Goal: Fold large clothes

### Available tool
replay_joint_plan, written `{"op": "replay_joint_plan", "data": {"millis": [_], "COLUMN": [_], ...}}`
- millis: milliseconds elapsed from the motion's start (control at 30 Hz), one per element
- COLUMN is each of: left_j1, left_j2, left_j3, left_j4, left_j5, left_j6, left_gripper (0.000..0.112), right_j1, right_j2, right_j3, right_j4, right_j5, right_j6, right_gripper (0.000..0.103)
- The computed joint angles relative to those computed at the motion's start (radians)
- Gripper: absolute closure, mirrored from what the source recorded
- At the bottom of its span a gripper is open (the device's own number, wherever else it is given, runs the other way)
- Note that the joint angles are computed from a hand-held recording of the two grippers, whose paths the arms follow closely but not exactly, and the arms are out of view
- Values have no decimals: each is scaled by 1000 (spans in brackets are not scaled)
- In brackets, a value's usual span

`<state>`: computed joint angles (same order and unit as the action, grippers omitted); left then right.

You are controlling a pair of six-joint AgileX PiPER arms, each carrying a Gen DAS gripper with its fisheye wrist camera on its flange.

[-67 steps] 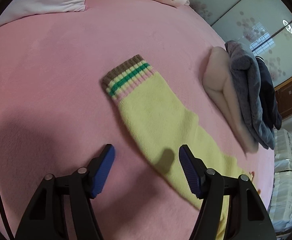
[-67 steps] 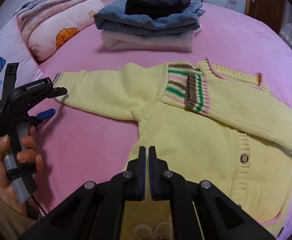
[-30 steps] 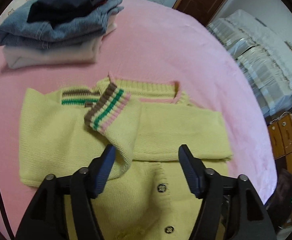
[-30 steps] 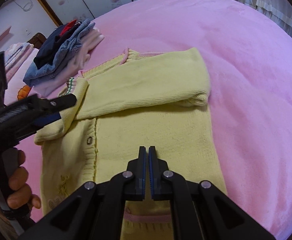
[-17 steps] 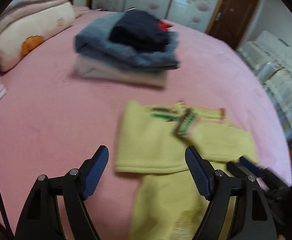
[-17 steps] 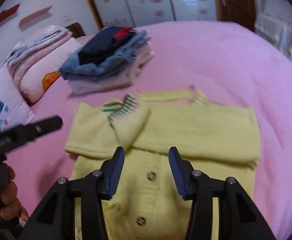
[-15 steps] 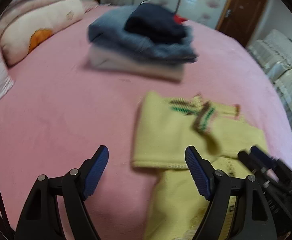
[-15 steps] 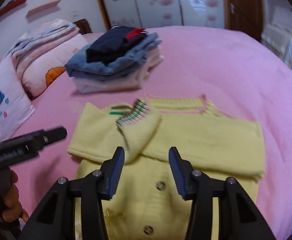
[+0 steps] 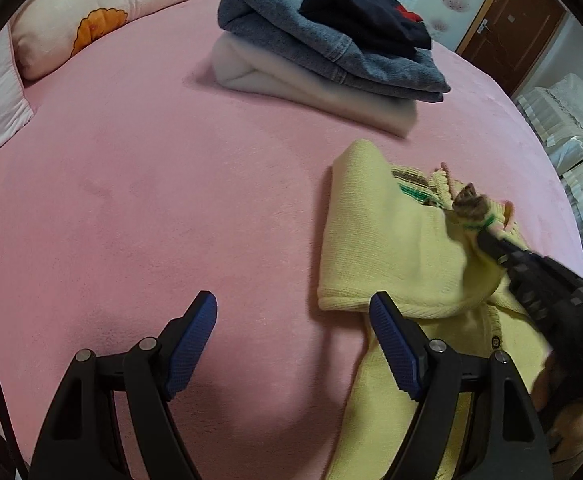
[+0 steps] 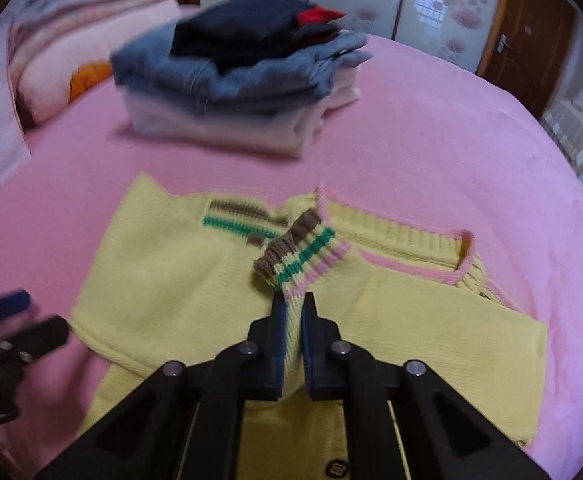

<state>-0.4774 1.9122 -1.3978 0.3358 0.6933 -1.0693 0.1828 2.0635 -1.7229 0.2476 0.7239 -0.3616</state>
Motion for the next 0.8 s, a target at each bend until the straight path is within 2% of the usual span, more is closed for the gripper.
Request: {"op": "replay_joint_plan", "data": {"millis": [133,200,233,267,300,367,467,567,700,800], "left_j1": [-24,-33,-35,-38,-42,-40,-23,6,70,99], "left_j2": [3,19,30,37,54,89,143,232,341,411], "left_j3": [-25,-51,-66,-78,-105,-164,-255,-395,-546,-630], "left_j4": [8,-9,-21,-28,-37,-70,-111,-114,-251,-320], "left_j5": [6,7,8,13,22,36,61,119,171,201], "left_j6": [15,45,67,80,103,171,266,331,476,543], "left_gripper": [35,35,35,35,35,35,35,35,35,35], "right_j1": [-163,-227,-239,-264,-289,-359,-433,-451,-411,-382], "right_j2": [-116,-138,-132,-122,-116,-107,-81,4,165,216], "right_j3": [113,169,170,176,185,188,126,-15,-260,-314], "right_j4": [226,168,129,102,100,171,281,338,267,202], "right_j5": [-22,-24,-5,26,46,104,192,281,397,414], "right_j6": [-136,-108,-91,-93,-108,-184,-243,-219,-88,-27], "right_gripper": [96,94,90,79,71,71,70,70,70,70]}}
